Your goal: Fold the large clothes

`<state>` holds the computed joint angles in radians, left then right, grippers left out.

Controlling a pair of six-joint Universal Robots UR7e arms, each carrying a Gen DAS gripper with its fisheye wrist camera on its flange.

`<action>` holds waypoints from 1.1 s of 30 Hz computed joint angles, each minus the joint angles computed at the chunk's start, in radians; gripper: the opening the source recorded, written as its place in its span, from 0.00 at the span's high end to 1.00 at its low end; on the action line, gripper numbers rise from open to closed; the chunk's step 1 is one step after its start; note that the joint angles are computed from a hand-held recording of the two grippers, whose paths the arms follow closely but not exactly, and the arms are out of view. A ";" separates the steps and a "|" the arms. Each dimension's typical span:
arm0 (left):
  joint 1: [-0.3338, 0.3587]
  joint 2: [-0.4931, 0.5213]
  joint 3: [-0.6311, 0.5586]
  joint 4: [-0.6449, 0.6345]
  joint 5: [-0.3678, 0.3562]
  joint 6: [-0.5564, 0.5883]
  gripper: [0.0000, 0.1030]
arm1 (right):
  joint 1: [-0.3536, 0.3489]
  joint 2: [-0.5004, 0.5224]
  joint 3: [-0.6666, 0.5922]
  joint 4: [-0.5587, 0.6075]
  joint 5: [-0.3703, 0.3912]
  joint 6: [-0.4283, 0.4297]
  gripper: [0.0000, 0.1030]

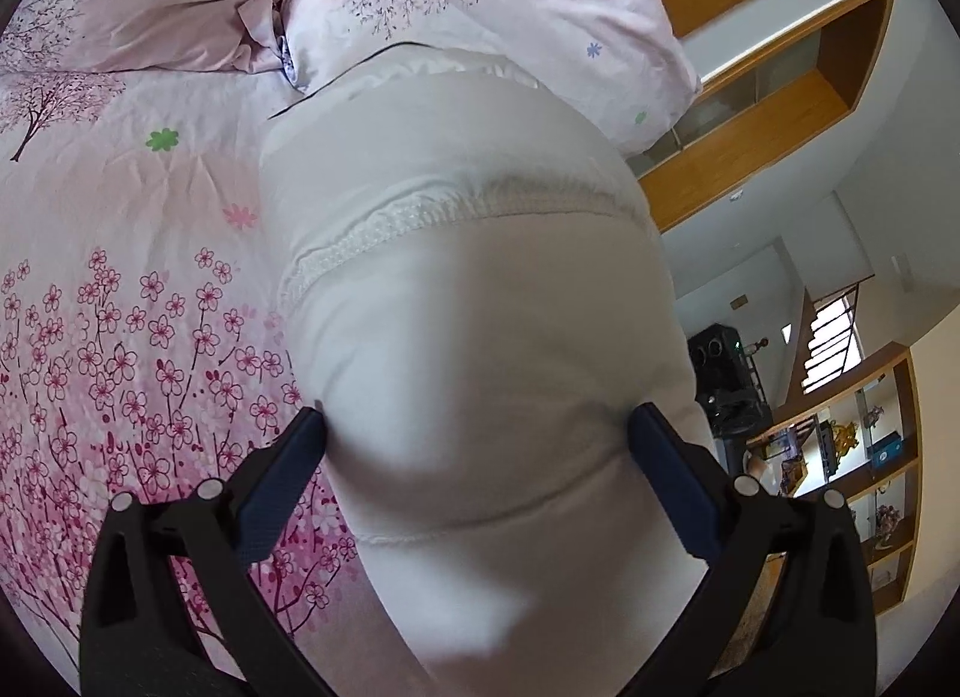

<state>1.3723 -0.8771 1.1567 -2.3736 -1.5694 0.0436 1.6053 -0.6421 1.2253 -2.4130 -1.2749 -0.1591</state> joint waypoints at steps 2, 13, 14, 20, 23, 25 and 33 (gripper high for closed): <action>0.002 0.010 -0.029 0.043 -0.005 -0.003 0.02 | 0.005 0.008 -0.023 0.044 -0.007 -0.025 0.01; 0.053 0.072 -0.117 0.102 -0.137 -0.071 0.02 | 0.024 0.062 -0.110 0.141 -0.004 -0.079 0.01; 0.060 0.076 -0.119 0.102 -0.156 -0.082 0.02 | 0.030 0.067 -0.101 0.109 0.004 -0.077 0.01; 0.080 0.061 -0.084 0.056 -0.218 -0.067 0.11 | 0.003 0.036 0.028 -0.025 0.121 -0.156 0.15; 0.075 0.039 -0.056 0.035 -0.217 -0.035 0.21 | -0.006 0.014 0.095 -0.103 0.158 -0.164 0.26; 0.073 0.028 -0.042 0.019 -0.215 -0.021 0.25 | -0.004 0.003 0.127 -0.137 0.166 -0.166 0.30; 0.083 -0.013 -0.011 -0.090 -0.222 -0.021 0.28 | 0.052 0.057 0.062 -0.146 0.166 -0.150 0.32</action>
<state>1.4555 -0.8898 1.1460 -2.4633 -1.7913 0.0224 1.6577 -0.5853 1.2875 -2.5588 -1.1094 -0.3091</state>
